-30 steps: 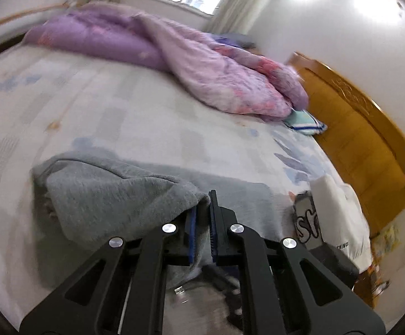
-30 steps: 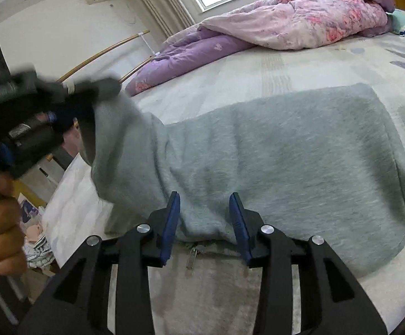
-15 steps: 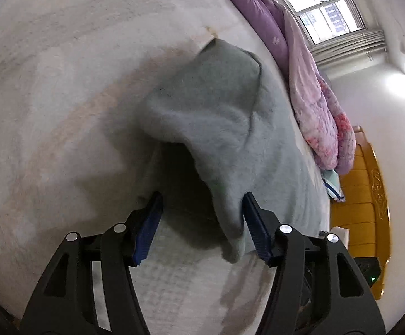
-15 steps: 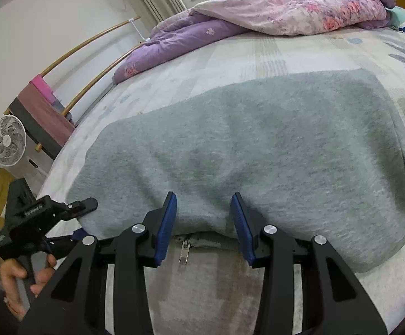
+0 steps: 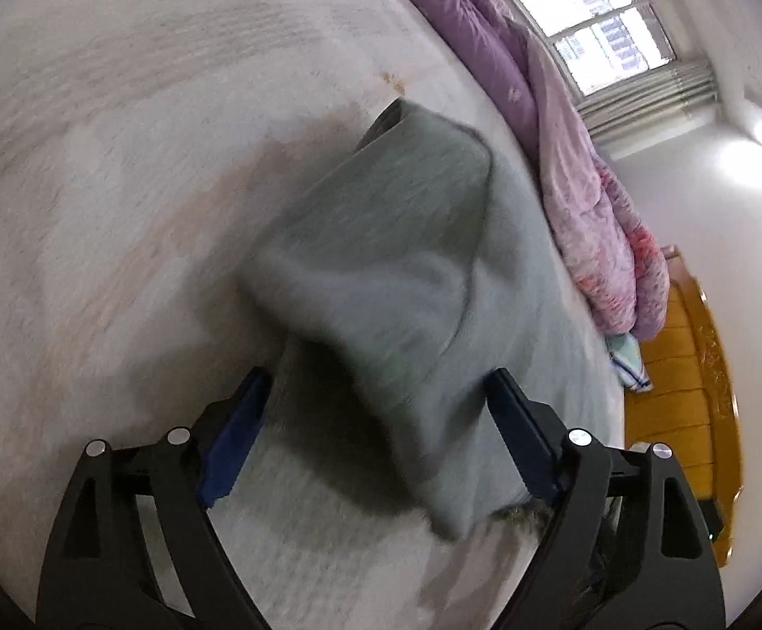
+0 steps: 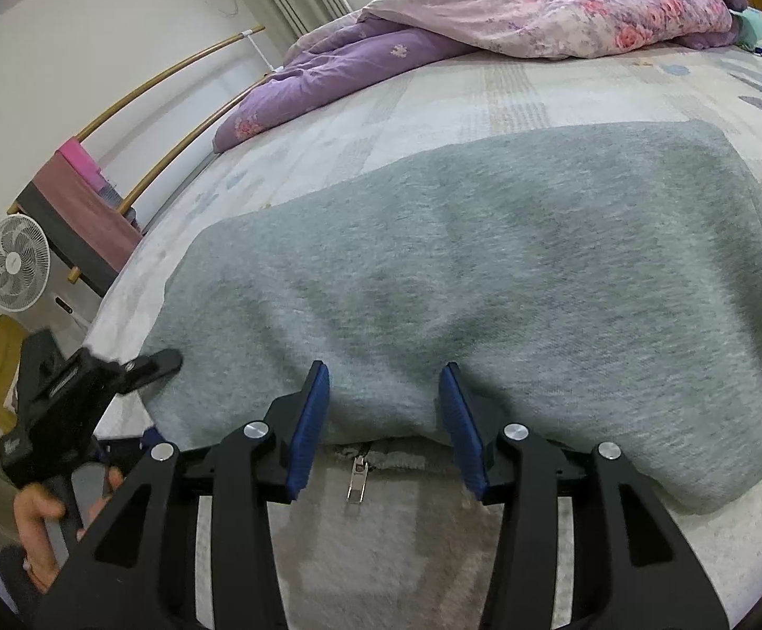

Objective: Fold large clothes

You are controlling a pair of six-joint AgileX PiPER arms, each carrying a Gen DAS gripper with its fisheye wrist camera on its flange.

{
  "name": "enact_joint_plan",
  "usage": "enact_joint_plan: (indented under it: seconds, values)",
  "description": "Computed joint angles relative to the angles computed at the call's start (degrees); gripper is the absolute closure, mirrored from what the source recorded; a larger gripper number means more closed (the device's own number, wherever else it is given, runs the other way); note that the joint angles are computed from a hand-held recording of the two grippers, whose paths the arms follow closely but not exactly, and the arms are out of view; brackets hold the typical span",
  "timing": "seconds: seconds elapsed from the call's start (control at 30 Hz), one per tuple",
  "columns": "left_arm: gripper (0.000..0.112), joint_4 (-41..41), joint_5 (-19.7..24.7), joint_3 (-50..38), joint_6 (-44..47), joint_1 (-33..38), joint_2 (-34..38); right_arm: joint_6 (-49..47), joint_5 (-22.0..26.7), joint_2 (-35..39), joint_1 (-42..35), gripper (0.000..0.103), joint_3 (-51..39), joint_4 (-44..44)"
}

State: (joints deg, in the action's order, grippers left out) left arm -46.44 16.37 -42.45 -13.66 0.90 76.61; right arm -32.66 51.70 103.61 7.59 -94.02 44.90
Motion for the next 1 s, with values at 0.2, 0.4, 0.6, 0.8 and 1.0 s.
enact_joint_plan:
  seconds: [0.2, 0.4, 0.6, 0.8, 1.0]
  values:
    - [0.102, 1.99, 3.64, -7.65, 4.86, -0.47, 3.77, -2.51, -0.49, -0.86, -0.15, 0.06, 1.31, 1.36]
    - [0.104, 8.23, 10.81, -17.57, 1.8, -2.09, 1.34, -10.7, -0.47, -5.13, -0.11, 0.054, 5.56, 9.33]
    - [0.105, 17.15, 14.98, -25.63, -6.73, -5.98, 3.47, -16.31, -4.96, -10.35, 4.99, 0.041, 9.25, 11.13]
    - [0.105, 9.14, 17.44, -25.65, -1.31, -3.08, 4.22, -16.61, -14.7, -8.85, 13.16, 0.039, 8.47, 3.1]
    - [0.105, 6.37, 19.1, -26.99, 2.13, -1.81, 5.43, -12.85, -22.0, -4.2, 18.46, 0.036, 5.23, -4.95]
